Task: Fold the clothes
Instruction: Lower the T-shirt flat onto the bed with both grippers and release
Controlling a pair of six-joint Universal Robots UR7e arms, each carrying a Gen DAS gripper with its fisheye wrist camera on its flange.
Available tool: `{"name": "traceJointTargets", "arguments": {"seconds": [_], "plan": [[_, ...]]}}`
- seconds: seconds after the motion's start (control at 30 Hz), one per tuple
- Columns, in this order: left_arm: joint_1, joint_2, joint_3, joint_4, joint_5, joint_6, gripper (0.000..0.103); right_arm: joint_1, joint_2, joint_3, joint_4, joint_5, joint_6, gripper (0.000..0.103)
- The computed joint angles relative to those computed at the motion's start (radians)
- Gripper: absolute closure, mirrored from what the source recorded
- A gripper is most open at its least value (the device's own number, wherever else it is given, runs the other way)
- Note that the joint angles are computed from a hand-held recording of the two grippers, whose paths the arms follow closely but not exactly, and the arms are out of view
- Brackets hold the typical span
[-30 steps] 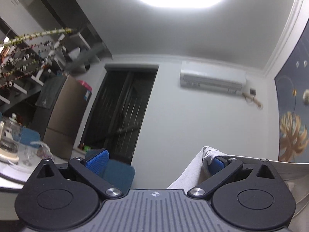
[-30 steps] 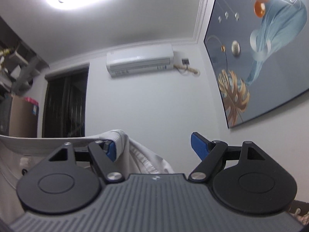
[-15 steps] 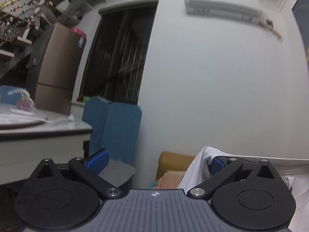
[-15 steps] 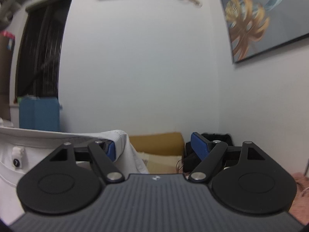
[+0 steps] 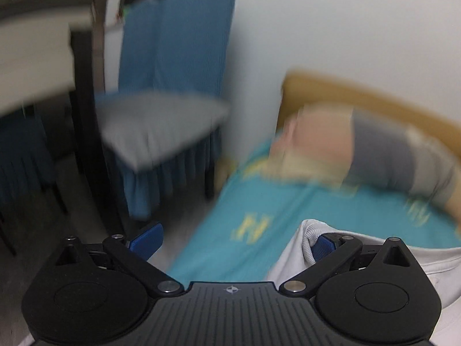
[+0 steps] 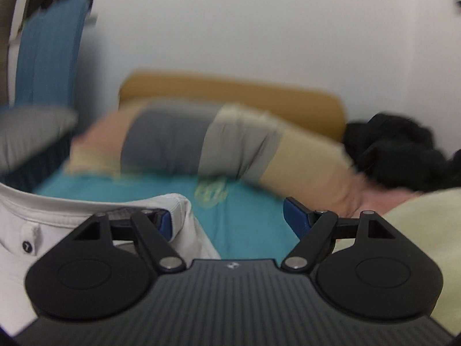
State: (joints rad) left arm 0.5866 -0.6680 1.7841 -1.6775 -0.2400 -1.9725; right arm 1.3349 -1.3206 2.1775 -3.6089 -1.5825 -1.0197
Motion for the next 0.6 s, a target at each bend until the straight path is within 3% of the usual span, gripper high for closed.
{"name": "traceJointTargets", "arguments": {"seconds": [0.13, 0.2, 0.3, 0.37, 0.5, 0.6], "plan": [[0.034, -0.017, 0.088, -0.302, -0.093, 0.242, 0.001, 0.004, 0.063, -0.048, 0.114, -0.098, -0.061, 0.026], [0.044, -0.037, 0.109, -0.420, -0.151, 0.360, 0.001, 0.014, 0.050, -0.072, 0.243, -0.152, -0.027, 0.026], [0.022, -0.077, 0.112, -0.441, -0.238, 0.429, 0.001, 0.026, 0.011, -0.113, 0.472, -0.210, 0.056, 0.026], [0.005, -0.104, 0.131, -0.470, -0.264, 0.480, 0.001, 0.027, -0.028, -0.107, 0.527, -0.199, 0.105, 0.026], [-0.102, -0.159, 0.140, -0.312, -0.243, 0.371, 0.000, 0.016, -0.135, -0.064, 0.609, -0.144, 0.219, 0.026], [-0.195, -0.200, 0.151, -0.179, -0.261, 0.238, 0.000, 0.000, -0.270, 0.019, 0.641, -0.081, 0.226, 0.026]]}}
